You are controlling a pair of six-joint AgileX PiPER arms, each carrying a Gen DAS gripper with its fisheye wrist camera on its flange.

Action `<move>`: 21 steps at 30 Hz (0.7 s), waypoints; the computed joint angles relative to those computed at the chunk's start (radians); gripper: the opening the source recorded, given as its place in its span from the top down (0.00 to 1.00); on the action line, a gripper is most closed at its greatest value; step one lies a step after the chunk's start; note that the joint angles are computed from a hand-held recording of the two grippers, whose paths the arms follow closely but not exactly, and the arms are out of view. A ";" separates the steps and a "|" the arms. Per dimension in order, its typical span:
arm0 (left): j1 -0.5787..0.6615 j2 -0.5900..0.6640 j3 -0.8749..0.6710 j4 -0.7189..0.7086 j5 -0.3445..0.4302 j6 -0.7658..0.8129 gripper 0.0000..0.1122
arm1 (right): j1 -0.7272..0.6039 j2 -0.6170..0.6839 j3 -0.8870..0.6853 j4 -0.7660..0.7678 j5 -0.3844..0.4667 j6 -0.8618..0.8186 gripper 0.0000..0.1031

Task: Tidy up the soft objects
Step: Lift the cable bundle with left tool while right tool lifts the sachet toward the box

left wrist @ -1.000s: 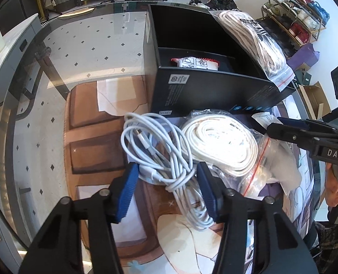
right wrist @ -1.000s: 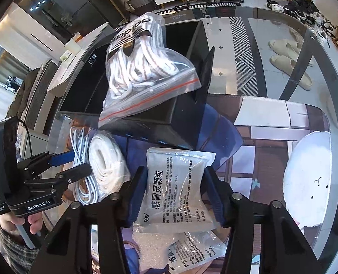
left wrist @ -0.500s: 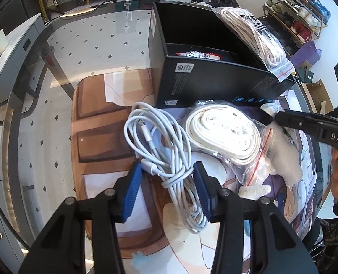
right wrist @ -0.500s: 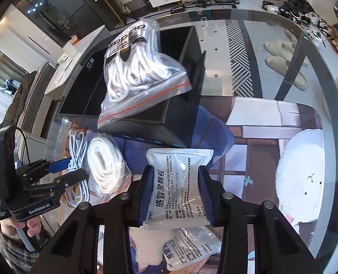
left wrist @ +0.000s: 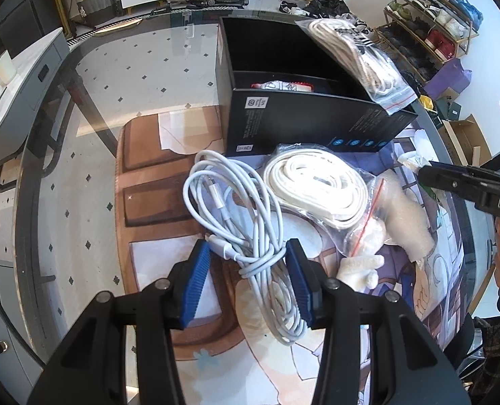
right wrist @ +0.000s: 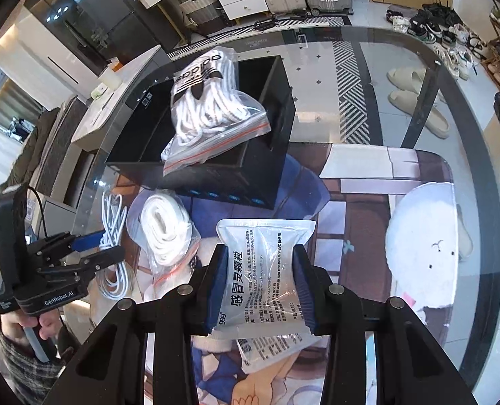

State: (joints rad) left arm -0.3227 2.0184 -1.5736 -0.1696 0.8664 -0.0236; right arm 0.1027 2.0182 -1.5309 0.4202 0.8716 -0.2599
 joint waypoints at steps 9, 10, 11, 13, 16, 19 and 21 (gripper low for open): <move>-0.022 -0.047 0.022 0.016 -0.008 -0.019 0.60 | 0.016 -0.075 0.059 0.012 -0.008 -0.019 0.63; -0.024 -0.052 0.022 0.018 -0.009 -0.021 0.60 | 0.021 -0.081 0.063 0.014 -0.009 -0.017 0.63; -0.026 -0.056 0.023 0.019 -0.009 -0.023 0.60 | 0.026 -0.086 0.064 0.016 -0.009 -0.016 0.63; -0.029 -0.065 0.021 0.022 -0.007 -0.026 0.60 | 0.039 -0.091 0.060 0.012 -0.007 -0.009 0.63; -0.030 -0.074 0.022 0.024 -0.007 -0.026 0.60 | 0.056 -0.099 0.057 0.009 -0.004 -0.003 0.63; -0.033 -0.077 0.010 0.034 0.000 -0.032 0.60 | 0.070 -0.105 0.052 0.007 -0.005 0.003 0.63; -0.037 -0.079 -0.002 0.043 0.005 -0.038 0.60 | 0.076 -0.105 0.041 0.008 -0.001 0.007 0.63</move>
